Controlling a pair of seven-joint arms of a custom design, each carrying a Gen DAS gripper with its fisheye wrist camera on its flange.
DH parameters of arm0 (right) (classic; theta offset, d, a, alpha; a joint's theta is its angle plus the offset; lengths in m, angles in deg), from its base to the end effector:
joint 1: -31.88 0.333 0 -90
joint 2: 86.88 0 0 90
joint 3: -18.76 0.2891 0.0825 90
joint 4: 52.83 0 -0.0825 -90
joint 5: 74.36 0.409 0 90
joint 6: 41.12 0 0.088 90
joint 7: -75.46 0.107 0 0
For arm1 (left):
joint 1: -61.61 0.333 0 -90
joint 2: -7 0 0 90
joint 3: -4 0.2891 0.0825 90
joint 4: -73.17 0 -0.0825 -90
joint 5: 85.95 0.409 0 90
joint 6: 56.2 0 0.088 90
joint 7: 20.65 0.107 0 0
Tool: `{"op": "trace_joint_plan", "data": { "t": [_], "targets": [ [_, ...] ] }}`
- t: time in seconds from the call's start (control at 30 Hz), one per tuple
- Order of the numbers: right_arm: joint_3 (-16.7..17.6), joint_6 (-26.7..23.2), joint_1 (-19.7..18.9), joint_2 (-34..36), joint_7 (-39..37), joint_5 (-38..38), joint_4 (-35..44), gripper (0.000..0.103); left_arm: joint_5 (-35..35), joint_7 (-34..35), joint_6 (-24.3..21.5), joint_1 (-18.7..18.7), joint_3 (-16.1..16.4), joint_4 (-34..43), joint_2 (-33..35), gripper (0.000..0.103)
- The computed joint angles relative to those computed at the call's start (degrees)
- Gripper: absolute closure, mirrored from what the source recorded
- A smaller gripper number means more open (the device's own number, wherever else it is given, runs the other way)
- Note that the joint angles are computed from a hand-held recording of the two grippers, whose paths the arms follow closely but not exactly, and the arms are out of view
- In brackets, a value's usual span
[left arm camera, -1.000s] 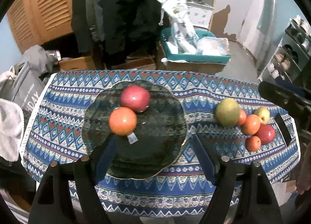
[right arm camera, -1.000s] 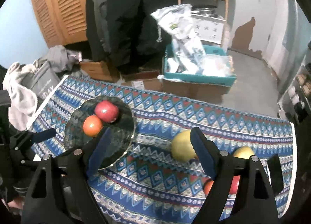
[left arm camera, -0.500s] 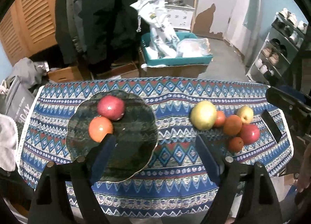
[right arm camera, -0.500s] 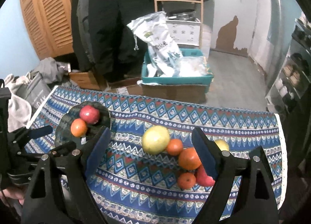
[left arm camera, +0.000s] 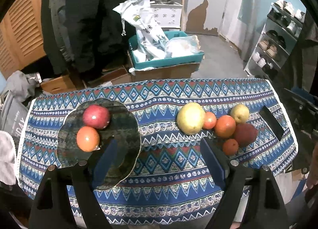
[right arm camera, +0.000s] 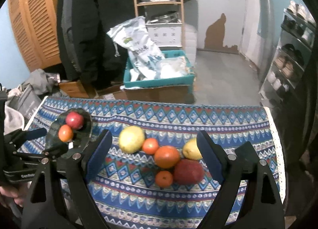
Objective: Organize fruits
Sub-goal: 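Withdraw both open tools from the glass plate back toward the fruit, then grasp the yellow-green pomelo with the left gripper while the right gripper grasps another red apple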
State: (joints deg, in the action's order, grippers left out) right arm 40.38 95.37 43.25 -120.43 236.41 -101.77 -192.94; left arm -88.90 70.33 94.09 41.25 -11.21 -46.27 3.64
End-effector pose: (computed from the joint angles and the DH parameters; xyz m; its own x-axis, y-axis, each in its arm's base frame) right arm 0.3840 0.2571 0.5161 -0.3464 -0.9327 -0.1007 -0.6619 0.3190 -0.6783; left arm 0.4894 -0.3510 0.4805 -0.5742 -0.8184 0.0212 -0.6847 0.4658 -0.5606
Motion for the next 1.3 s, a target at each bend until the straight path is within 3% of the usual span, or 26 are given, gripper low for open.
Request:
{"op": "trace_joint_plan", "data": {
  "t": [0.5,0.73,0.97,1.3],
  "targets": [
    [-1.68,-1.03,-0.45,-5.33,-0.96,4.71,-6.92,0.016,3.58,-2.94,-2.34,-0.63,-1.53,4.38,5.1,0.017],
    [-3.46,0.56,-0.23,-3.25,-2.93,8.06,-9.38,0.016,7.19,-5.36,-3.2,-0.89,-2.01,6.27,8.48,0.017],
    [-5.75,6.02,-0.08,0.48,-5.77,12.02,-12.11,0.016,7.77,-5.88,-2.75,-0.94,-2.42,7.69,11.24,0.017],
    [-7.56,7.92,-0.07,5.94,-8.74,15.67,-12.53,0.016,11.83,-8.12,-4.22,-1.77,-2.48,11.22,16.17,0.017]
  ]
}}
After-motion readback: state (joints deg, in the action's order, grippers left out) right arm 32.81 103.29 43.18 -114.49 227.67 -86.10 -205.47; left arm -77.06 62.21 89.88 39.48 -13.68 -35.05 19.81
